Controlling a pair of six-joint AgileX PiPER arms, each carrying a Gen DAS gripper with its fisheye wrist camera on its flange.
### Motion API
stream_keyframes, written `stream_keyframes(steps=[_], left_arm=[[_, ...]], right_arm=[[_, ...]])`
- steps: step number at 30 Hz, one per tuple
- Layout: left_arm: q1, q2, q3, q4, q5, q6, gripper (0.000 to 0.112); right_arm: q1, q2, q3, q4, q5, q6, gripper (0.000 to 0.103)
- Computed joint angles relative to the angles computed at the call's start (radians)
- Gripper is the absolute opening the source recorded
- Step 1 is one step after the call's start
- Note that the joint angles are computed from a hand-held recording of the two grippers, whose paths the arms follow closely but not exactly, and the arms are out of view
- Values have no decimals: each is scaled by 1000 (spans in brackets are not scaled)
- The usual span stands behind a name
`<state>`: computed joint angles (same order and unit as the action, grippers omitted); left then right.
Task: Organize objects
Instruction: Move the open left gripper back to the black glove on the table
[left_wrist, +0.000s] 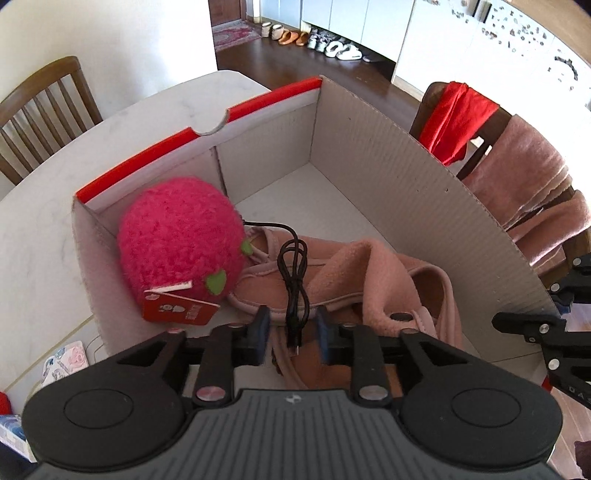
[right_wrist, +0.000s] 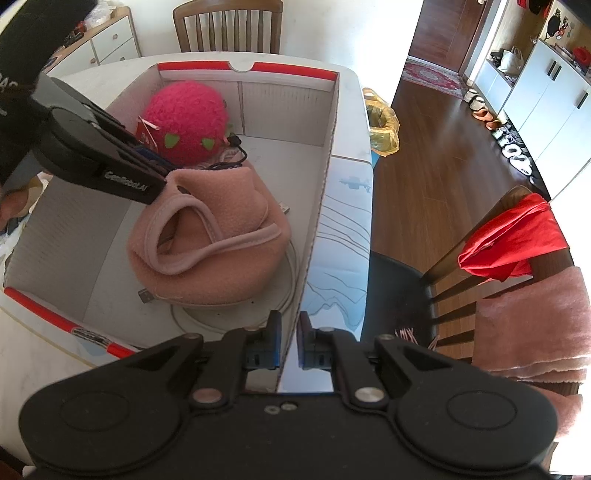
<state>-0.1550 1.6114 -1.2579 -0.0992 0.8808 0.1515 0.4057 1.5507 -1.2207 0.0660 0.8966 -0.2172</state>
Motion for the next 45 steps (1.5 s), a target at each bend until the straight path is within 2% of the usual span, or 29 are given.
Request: stream_keyframes(steps=[3, 5, 19, 28, 31, 36, 39, 42, 45], left_arm=[[17, -30, 13, -18, -1, 11, 39], [22, -54, 22, -18, -3, 3, 52], [75, -235, 60, -60, 61, 43, 54], [142, -355, 102, -86, 104, 80, 64], [174, -391, 117, -89, 116, 95, 71], [251, -441, 151, -107, 133, 123, 78], [334, -470, 180, -165, 149, 180, 85], [391, -501, 219, -166, 147, 203, 85], [476, -526, 259, -190, 148, 251, 91]], right_arm=[[1, -1, 1, -2, 0, 2, 7], [3, -2, 1, -6, 1, 4, 7], [-1, -6, 5, -8, 1, -7, 7], [7, -4, -1, -18, 8, 2, 7], [11, -3, -4, -23, 12, 7, 7], [11, -3, -5, -23, 13, 9, 7], [12, -4, -4, -25, 13, 7, 7], [17, -7, -3, -34, 12, 11, 7], [21, -7, -5, -42, 13, 18, 7]])
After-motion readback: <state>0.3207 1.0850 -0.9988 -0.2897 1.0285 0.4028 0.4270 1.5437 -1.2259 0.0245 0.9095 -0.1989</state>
